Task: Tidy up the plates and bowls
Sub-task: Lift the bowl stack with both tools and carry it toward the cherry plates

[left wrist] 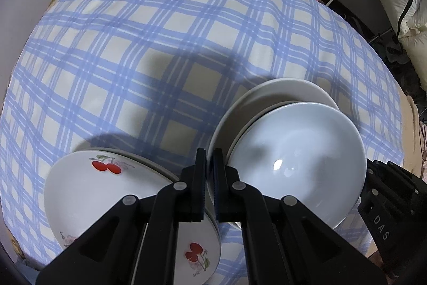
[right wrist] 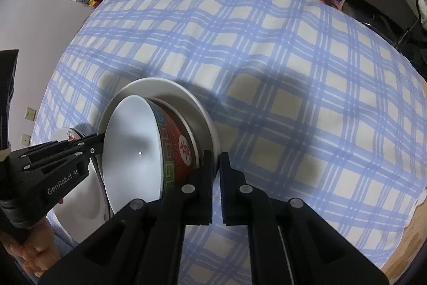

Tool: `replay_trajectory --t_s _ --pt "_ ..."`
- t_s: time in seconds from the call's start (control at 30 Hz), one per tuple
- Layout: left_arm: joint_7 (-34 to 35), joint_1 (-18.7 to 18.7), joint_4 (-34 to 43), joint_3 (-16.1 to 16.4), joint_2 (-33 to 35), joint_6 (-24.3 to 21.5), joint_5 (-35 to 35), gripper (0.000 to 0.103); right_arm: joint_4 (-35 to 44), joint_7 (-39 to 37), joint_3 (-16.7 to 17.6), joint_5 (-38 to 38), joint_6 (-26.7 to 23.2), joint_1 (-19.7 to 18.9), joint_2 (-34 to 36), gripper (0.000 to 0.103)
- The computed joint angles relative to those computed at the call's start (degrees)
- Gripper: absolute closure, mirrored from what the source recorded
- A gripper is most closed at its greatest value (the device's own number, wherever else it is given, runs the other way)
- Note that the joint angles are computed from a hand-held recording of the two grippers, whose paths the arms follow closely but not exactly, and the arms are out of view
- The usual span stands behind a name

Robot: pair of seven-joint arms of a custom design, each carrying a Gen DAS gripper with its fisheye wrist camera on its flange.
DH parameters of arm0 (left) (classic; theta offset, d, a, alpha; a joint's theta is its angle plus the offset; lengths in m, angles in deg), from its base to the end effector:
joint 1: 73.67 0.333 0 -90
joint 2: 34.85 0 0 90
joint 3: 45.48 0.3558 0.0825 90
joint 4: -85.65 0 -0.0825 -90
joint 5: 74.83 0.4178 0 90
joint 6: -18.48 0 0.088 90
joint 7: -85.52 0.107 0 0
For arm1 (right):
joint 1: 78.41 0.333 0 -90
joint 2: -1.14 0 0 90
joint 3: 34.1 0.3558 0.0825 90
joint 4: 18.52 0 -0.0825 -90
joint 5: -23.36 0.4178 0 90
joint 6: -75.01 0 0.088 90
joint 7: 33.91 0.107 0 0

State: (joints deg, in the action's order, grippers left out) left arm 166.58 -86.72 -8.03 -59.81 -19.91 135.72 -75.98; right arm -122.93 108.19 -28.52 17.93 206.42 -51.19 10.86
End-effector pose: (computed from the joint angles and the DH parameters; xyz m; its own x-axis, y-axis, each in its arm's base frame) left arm 0.6248 -0.3055 0.5128 -0.3019 -0.9474 0.1061 -0.9476 0.2861 -0.1418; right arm 0.5681 0.3593 0.4988 -0.2574 -0.9473 -0.1906 -0.9244 0.2989 -0.2371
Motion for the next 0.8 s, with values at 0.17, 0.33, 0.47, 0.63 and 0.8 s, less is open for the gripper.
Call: replay_trajectory --t_s 0.17,0.33,0.47,0.63,0.8 --pt "-1.6 -0.2 0.3 0.2 0.2 -0.1 0.8 0.100 -0.9 2.2 -0.1 -1.9 1.9 0.4 -0.7 0.094" --pt "-1.7 -0.3 -0.5 0.2 -0.2 1.0 1.5 0.100 -1.2 2.1 -0.1 -1.2 3.0 0.1 -0.5 0.094" --pt "-1.1 -0.4 1.0 -0.1 -0.3 -0.2 1.2 0.101 -2.1 2.5 -0.1 2.2 3.3 -0.8 -1.4 0.094" --pt "-0.1 -0.7 4.4 -0.1 1.0 -3.1 1.8 0.100 -2.2 6.0 0.1 2.0 2.9 -0.8 -2.4 0.094" --pt "-0.1 -0.9 6.0 0.0 1.3 -3.9 2.0 0.100 -1.4 5.9 0.4 2.5 2.4 -1.2 -2.7 0.094"
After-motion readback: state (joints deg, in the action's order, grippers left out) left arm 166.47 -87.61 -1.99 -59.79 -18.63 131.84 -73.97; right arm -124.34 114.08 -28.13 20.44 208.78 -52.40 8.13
